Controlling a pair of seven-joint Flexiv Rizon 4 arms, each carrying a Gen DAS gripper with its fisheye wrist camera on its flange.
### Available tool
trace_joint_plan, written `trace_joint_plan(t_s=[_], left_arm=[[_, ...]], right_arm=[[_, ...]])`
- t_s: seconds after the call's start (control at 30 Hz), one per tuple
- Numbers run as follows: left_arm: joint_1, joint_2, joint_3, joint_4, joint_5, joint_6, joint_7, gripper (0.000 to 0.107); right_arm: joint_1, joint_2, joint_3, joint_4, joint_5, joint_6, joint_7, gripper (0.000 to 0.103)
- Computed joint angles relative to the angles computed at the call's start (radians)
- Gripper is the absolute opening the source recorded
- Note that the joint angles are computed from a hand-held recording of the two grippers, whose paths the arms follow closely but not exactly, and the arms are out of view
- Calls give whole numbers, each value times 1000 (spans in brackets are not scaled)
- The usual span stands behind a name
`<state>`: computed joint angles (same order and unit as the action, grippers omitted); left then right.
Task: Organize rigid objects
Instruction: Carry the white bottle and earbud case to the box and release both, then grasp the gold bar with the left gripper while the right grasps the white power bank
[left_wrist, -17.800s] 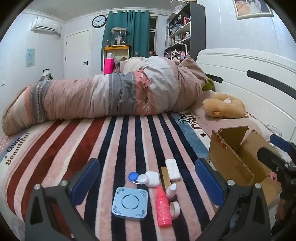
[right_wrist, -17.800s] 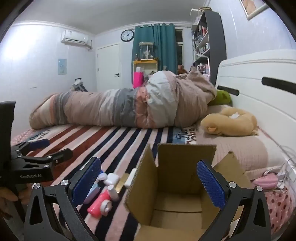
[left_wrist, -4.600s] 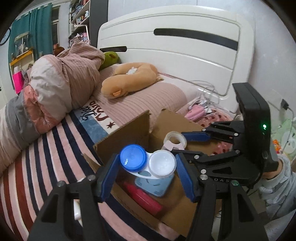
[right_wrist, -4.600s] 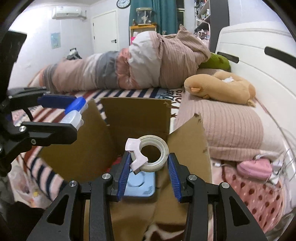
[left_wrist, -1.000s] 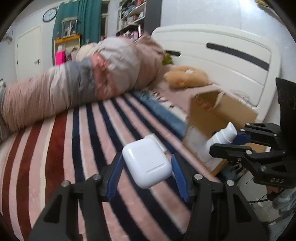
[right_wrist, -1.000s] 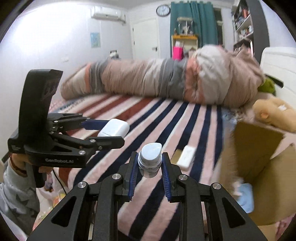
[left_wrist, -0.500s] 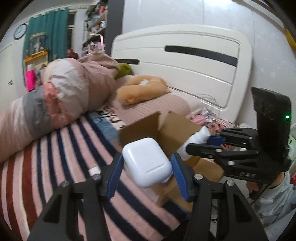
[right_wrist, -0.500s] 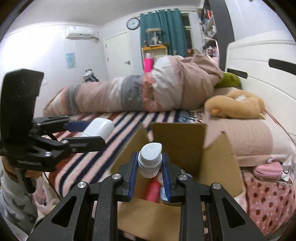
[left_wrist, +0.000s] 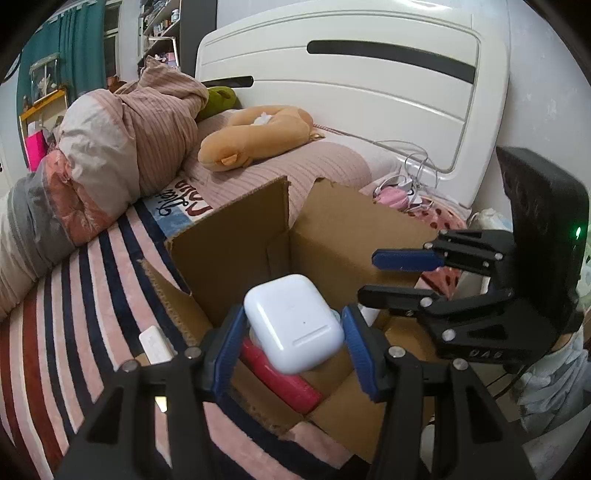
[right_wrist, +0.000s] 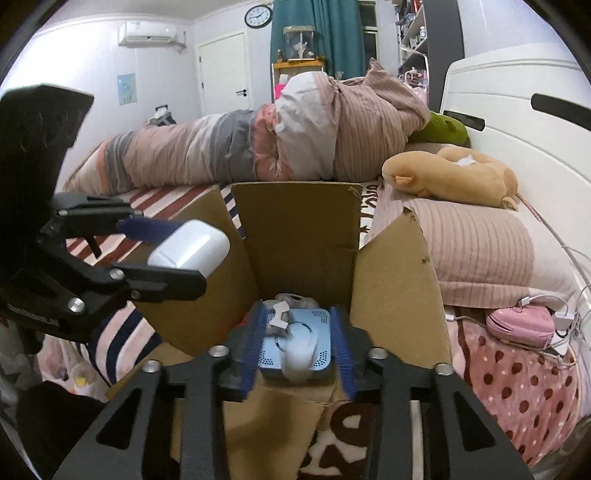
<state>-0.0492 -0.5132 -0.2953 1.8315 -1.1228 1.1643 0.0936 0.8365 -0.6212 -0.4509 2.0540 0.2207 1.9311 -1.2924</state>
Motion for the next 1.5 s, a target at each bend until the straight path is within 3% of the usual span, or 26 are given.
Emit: trace_joint_plan(t_s=[0.17,0.37,0.5,0.73,0.97,1.07,1.2,1.33,1.5], left_arm=[[-2,5,-9,9,-42,10,42,51],[-2,12,-2,11,-64,-4,55,52],[10,42,6,29,-132,-32,100,59],[11,94,81,51,-261,-51,140,66],[31,98,144,59,-371,-17,208,66],[51,77,162,53,-406,-9,232,66],[87,35,175,31,-424,-18,236,66],[138,-39,173,-21,-374,-36,185,66],[204,-115,148,-70,-293,-65,123,66]], right_arm=[[27,-13,-30,-4,9,-4,-7,33],[12,-7,-12,-11,1,-10,-1,33],[34,-5,-32,-9,-5,-27,8,33],[111,20,-91,4,-29,-52,30,34],[210,30,-145,-29,-40,-47,34,34],[194,20,-101,-88,-75,-66,36,34],[77,-19,65,-209,-168,-118,67,34],[-57,-110,242,-371,-280,-226,128,34],[-105,-227,288,-525,-346,-340,230,33]])
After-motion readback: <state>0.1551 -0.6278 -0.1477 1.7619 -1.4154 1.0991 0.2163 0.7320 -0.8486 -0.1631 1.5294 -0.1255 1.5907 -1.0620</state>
